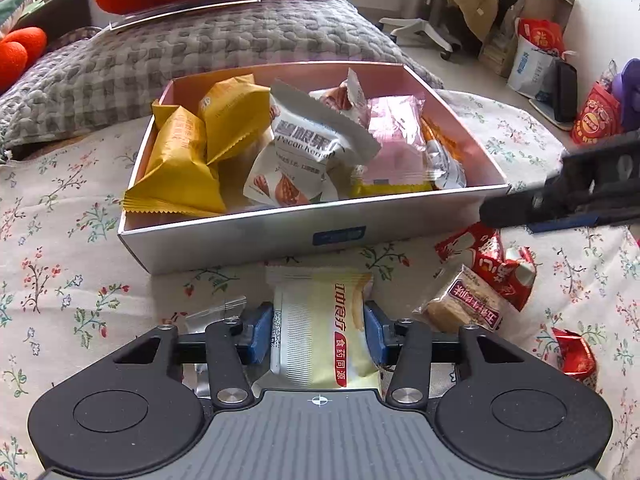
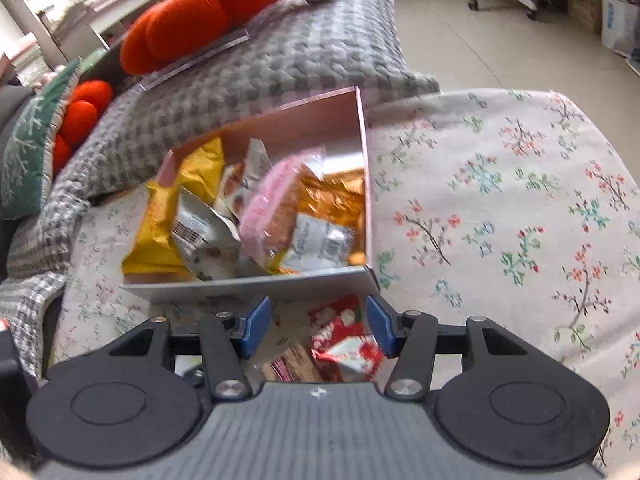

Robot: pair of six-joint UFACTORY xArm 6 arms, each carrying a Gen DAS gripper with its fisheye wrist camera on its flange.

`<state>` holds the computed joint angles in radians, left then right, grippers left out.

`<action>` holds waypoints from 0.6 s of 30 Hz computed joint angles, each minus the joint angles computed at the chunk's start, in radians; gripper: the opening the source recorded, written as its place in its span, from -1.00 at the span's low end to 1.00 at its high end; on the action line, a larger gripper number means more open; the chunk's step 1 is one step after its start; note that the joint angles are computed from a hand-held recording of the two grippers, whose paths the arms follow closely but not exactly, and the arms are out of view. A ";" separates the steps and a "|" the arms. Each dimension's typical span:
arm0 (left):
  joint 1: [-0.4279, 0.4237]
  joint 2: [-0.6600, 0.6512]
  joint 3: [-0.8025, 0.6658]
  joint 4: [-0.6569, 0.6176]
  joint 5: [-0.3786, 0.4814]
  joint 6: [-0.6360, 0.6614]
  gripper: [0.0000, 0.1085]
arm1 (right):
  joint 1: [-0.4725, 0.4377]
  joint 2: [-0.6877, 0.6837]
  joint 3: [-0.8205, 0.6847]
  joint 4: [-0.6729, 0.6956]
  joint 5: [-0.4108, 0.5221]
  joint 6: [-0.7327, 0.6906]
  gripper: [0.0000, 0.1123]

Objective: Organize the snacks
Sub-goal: 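Place the white wafer pack into the box with the left tool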

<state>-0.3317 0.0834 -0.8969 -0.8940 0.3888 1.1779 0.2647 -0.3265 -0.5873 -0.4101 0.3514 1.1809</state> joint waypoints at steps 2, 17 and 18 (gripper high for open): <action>0.016 -0.011 -0.009 -0.019 0.036 0.005 -0.17 | 0.008 0.004 -0.003 0.039 0.028 -0.028 -0.11; 0.045 0.037 -0.175 -0.309 -0.009 0.192 -0.17 | 0.008 0.024 -0.006 0.076 0.061 -0.052 -0.11; 0.040 0.050 -0.186 -0.317 -0.019 0.201 -0.17 | 0.008 0.025 -0.005 0.078 0.060 -0.053 -0.11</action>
